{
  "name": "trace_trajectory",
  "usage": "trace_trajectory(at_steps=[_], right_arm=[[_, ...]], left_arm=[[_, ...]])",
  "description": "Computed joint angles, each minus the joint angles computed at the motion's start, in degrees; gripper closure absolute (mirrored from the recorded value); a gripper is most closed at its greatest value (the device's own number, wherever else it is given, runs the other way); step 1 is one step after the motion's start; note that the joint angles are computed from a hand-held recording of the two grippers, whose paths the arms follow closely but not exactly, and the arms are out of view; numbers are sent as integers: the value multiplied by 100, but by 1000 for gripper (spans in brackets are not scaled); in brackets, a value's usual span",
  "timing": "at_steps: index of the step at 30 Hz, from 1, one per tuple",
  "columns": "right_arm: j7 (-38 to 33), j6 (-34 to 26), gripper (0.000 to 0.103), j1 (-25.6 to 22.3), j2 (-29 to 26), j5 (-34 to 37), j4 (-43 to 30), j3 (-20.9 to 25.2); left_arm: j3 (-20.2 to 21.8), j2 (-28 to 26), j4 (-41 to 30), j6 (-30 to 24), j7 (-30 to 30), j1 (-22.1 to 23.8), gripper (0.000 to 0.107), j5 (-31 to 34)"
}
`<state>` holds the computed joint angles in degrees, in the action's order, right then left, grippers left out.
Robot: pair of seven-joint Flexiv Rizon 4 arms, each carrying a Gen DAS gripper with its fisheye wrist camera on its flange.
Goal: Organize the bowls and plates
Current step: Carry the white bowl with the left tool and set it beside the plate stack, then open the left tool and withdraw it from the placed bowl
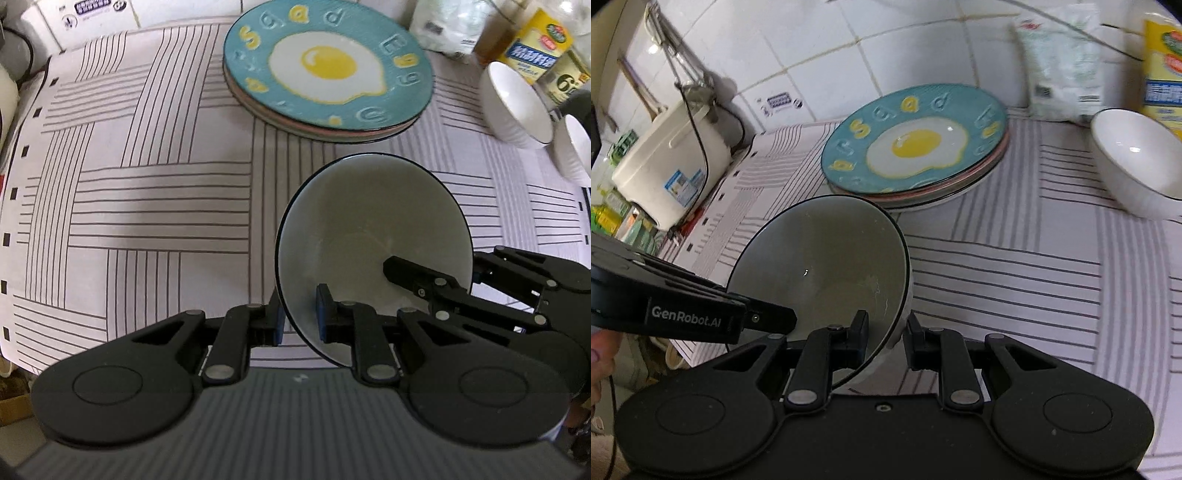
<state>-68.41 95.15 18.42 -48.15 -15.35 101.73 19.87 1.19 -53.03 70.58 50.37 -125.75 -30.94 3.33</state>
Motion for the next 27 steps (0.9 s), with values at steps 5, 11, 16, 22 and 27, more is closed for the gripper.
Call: trace_trajectory(at_steps=[5, 11, 16, 22, 27], right_arm=[[-65, -150, 79, 6, -131, -39, -140, 59], [-83, -68, 78, 241, -203, -19, -208, -180], [-161, 269, 71, 611, -200, -106, -124, -633], [-187, 759, 56, 707, -31, -92, 155, -827], [-182, 1258, 48, 705, 313, 3, 594, -1018]], left_arm=[[33, -43, 27, 33, -20, 2, 91, 33], [34, -152, -53, 23, -7, 30, 90, 19], [119, -183, -218, -197, 19, -47, 88, 101], [328, -15, -396, -604, -42, -324, 65, 575], [381, 167, -536, -914, -116, -515, 57, 967]])
